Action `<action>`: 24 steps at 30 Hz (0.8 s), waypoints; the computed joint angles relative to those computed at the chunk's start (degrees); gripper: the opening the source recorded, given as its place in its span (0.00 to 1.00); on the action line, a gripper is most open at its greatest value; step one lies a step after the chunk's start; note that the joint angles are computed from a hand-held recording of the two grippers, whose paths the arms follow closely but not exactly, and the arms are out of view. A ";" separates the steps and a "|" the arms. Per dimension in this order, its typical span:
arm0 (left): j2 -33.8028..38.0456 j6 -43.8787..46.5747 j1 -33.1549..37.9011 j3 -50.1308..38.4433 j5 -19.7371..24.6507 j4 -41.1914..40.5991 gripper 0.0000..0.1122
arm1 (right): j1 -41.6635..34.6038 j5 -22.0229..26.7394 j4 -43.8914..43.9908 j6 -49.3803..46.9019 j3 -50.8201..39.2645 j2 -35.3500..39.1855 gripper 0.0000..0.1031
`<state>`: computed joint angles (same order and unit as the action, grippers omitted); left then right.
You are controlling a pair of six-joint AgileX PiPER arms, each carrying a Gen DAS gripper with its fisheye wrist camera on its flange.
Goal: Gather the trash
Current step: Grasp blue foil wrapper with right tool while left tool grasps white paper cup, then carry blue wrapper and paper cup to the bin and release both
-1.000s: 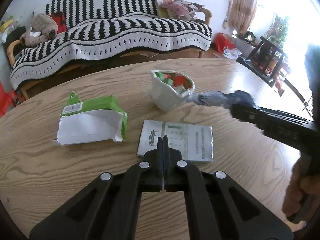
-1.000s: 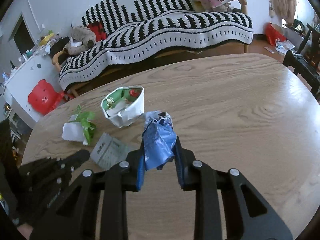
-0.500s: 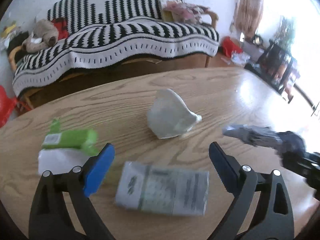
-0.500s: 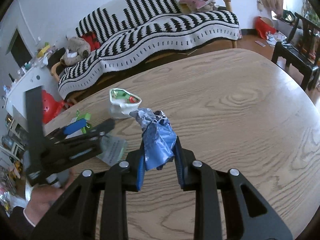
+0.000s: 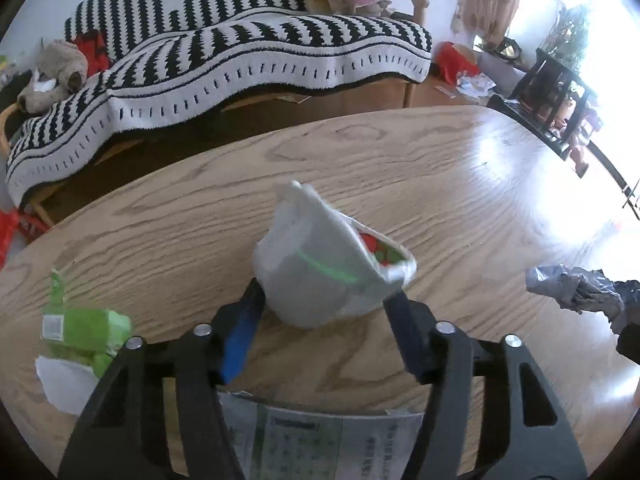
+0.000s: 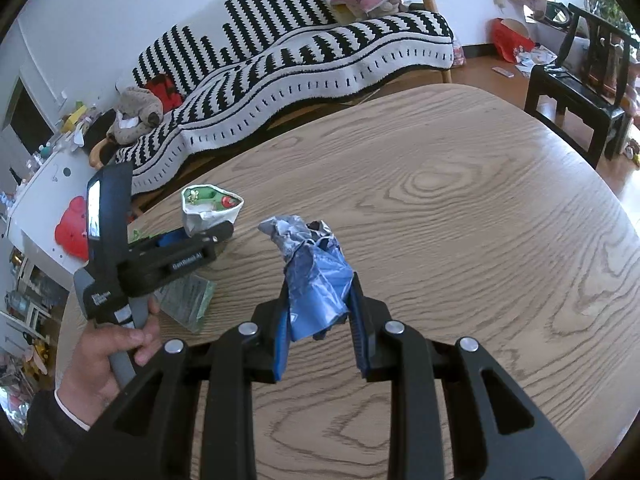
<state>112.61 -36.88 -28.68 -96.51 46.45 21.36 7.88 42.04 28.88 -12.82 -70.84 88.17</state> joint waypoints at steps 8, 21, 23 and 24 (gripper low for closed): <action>-4.40 -2.91 -3.38 2.91 0.48 1.08 0.50 | 2.61 0.59 -5.54 4.66 1.74 -3.54 0.25; -22.43 -20.06 -20.04 14.94 8.69 10.52 0.50 | -1.80 7.99 -6.69 3.43 10.79 -21.11 0.25; -23.72 -22.86 -24.15 16.36 10.65 12.52 0.50 | -3.14 9.41 -7.03 2.39 12.44 -24.24 0.25; -23.99 -23.68 -25.41 16.67 11.30 12.73 0.50 | -4.34 10.50 -6.73 1.21 13.43 -26.04 0.25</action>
